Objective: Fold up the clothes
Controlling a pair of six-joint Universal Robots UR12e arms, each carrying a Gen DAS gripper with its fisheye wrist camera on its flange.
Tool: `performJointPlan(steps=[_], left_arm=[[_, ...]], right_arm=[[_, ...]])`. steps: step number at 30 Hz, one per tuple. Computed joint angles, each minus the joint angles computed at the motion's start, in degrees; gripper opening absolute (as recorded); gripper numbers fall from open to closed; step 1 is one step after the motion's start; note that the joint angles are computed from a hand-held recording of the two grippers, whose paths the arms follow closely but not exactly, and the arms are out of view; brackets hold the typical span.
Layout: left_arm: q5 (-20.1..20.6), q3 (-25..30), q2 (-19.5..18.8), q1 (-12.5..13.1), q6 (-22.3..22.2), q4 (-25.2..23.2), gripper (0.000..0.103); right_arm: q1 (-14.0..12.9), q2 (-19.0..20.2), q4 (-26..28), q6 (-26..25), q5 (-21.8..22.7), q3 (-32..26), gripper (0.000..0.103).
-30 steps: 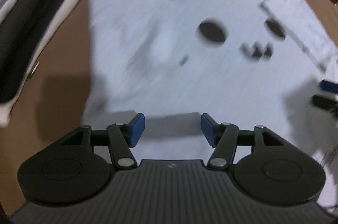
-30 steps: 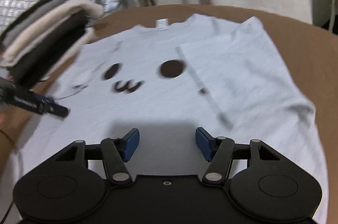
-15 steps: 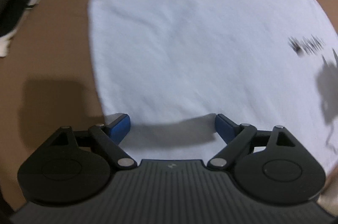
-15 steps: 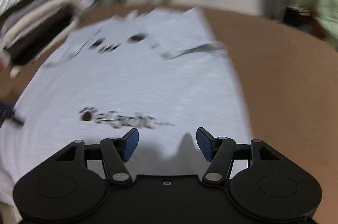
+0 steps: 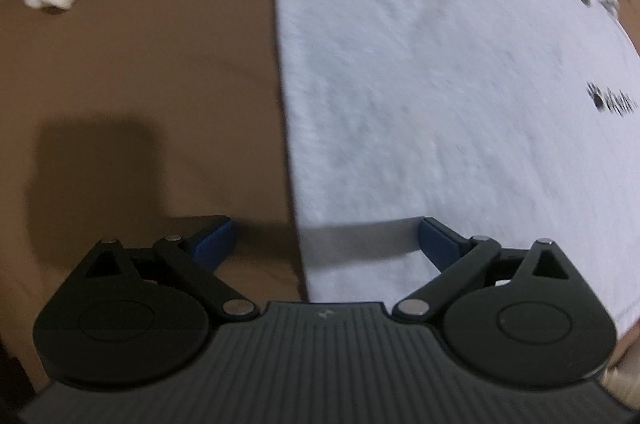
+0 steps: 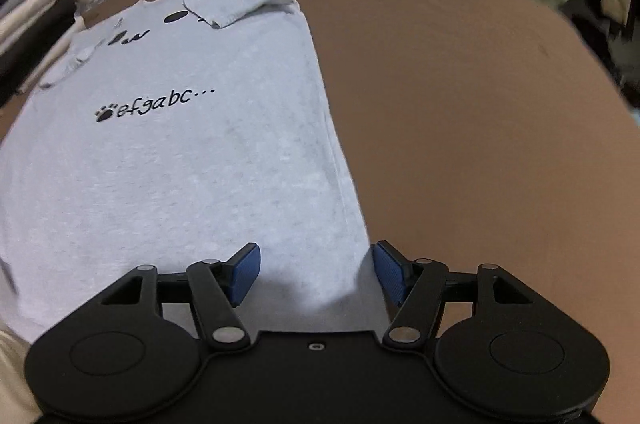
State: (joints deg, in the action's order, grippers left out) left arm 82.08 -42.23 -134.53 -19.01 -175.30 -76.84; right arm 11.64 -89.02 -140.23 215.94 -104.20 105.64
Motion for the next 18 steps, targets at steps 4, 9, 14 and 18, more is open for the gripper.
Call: performJointPlan(steps=[4,9,14,18], left_arm=[[-1.46,1.56,-0.55,0.31,-0.03,-3.34,0.1],[-1.58,1.94,-0.2,-0.2,4.05,-7.98,0.102],[-19.0,-2.88,2.8,2.74,-2.2,-12.15,0.101],[-16.96,-6.53,4.82,1.98,-3.38,-9.23,0.087]], right_arm=[[-0.92,-1.76,-3.95,1.84,7.06,3.02,0.09],[-1.78,-3.14,-11.27,3.68,13.74,6.68,0.091],[-3.63,-2.35,-29.37,11.07,24.67,11.72,0.073],[-1.73,-0.53,-29.82,8.7,20.68,10.82,0.067]])
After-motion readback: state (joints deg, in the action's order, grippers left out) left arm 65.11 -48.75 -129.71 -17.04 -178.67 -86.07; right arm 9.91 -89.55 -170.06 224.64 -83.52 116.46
